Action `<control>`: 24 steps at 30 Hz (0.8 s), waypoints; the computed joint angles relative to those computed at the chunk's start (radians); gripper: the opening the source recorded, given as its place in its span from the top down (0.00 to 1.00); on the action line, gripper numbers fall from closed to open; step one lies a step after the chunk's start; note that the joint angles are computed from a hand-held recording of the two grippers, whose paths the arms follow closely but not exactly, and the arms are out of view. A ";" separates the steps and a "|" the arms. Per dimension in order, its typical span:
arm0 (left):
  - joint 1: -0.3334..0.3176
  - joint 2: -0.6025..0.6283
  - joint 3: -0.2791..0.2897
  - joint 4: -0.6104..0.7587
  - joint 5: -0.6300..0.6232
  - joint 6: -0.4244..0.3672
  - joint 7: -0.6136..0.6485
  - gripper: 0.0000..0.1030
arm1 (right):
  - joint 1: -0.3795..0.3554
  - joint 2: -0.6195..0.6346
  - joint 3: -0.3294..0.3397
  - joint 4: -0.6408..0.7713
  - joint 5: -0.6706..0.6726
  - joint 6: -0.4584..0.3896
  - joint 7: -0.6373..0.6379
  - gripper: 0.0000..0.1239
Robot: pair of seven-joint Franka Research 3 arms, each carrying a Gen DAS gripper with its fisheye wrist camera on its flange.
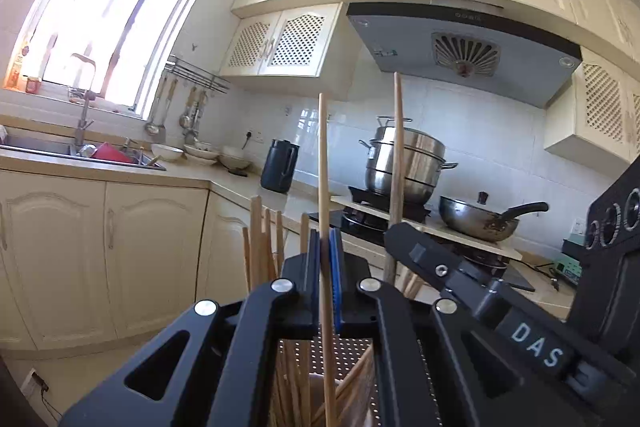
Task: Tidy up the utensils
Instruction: 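Lower both chopsticks into the pink cup and open both tools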
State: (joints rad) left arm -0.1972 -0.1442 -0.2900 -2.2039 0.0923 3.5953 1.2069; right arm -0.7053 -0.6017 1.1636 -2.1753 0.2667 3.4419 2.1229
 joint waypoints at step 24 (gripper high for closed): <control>0.008 -0.029 -0.050 -0.112 -0.188 -0.009 0.193 0.95 | 0.064 0.035 0.026 -0.099 0.057 0.041 -0.113 0.95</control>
